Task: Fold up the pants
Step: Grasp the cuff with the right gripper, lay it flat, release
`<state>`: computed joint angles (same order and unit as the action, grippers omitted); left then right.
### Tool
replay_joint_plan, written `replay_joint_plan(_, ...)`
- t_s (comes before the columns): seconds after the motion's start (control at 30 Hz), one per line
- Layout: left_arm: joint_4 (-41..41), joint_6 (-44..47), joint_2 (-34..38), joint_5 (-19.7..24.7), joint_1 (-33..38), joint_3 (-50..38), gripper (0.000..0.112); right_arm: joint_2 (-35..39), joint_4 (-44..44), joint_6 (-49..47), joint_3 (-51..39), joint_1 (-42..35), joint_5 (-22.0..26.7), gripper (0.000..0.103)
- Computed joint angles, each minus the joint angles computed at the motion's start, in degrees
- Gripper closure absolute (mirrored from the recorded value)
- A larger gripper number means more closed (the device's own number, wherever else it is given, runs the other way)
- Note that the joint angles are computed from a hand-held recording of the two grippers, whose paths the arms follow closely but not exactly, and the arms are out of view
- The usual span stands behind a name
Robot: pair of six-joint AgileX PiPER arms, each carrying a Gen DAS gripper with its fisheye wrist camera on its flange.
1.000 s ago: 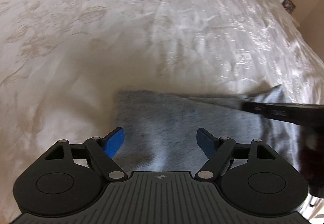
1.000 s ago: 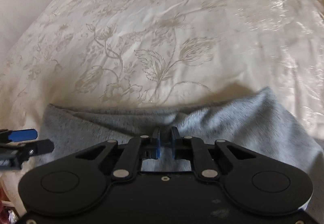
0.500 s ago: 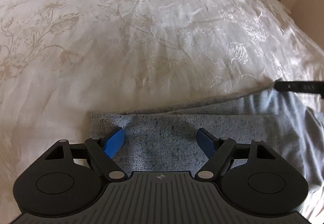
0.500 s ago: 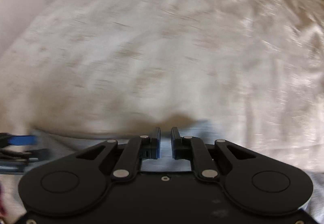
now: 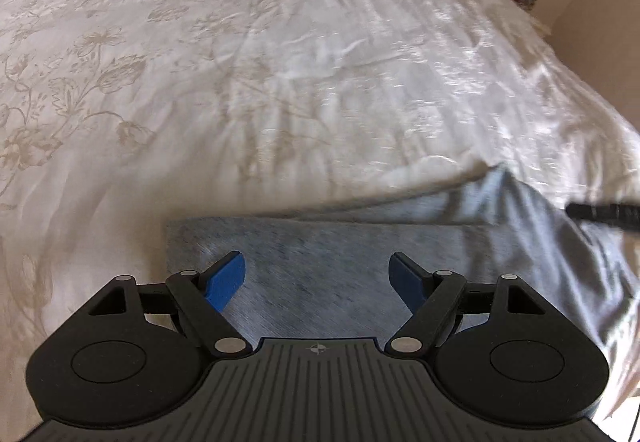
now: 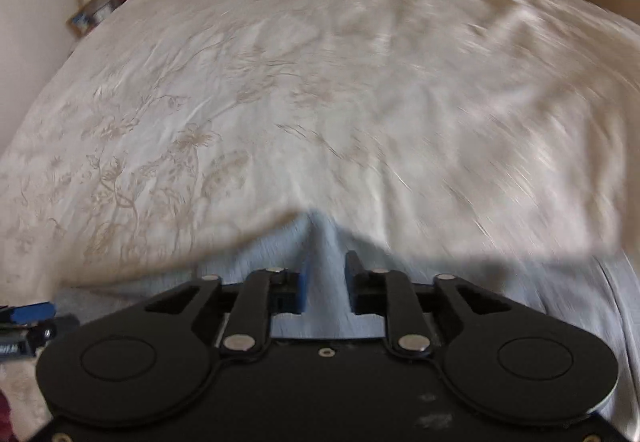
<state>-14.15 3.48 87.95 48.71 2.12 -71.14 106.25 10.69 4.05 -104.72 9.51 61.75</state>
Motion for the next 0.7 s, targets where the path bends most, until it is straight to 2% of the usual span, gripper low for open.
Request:
replay_joint_plan(0.03, -0.9, 0.3, -0.7, 0.1, -0.2, 0.5, 0.034, -3.5, -0.4, 0.7, 4.5, -0.7, -0.9, 0.068)
replay_joint_plan(0.17, -2.1, 0.2, -3.0, 0.6, -2.7, 2.4, 0.034, -16.7, -4.1, 4.7, 19.9, -4.4, -2.7, 0.063)
replay_joint_plan(0.2, -2.0, -0.2, -3.4, 0.7, -3.9, 2.7, 0.034, -19.6, -5.2, 5.7, 23.0, -5.7, -2.9, 0.057)
replay_joint_plan(0.23, -1.7, -0.5, -3.7, 0.6, -5.0, 3.0, 0.034, -22.0, -6.0, 6.4, 25.6, -7.0, -3.1, 0.052)
replay_joint_plan(0.33, 0.1, -3.2, -4.0, 0.2, -9.2, 3.5, 0.034, -26.4, -7.5, 6.0, 30.7, -12.4, -3.6, 0.046)
replay_joint_plan(0.4, 2.0, -6.0, -3.9, -0.6, -11.9, 3.6, 0.033, -27.1, -7.7, 4.2, 31.9, -16.4, -4.3, 0.042)
replay_joint_plan(0.43, 3.3, -8.0, -3.9, -1.0, -13.4, 3.6, 0.033, -26.9, -7.4, 3.1, 32.2, -18.5, -5.1, 0.032)
replay_joint_plan(0.47, 4.4, -10.0, -3.8, -1.5, -14.7, 3.5, 0.033, -26.2, -6.9, 2.0, 32.4, -20.3, -5.9, 0.028)
replay_joint_plan(0.63, 11.4, -21.4, -2.0, -2.7, -21.9, 2.4, 0.033, -20.8, 4.3, -10.1, 31.4, -31.3, -6.0, 0.027)
replay_joint_plan(0.7, 13.7, -24.3, -1.0, -2.1, -24.3, 1.3, 0.033, -17.7, 8.6, -13.4, 29.9, -34.2, -4.4, 0.027)
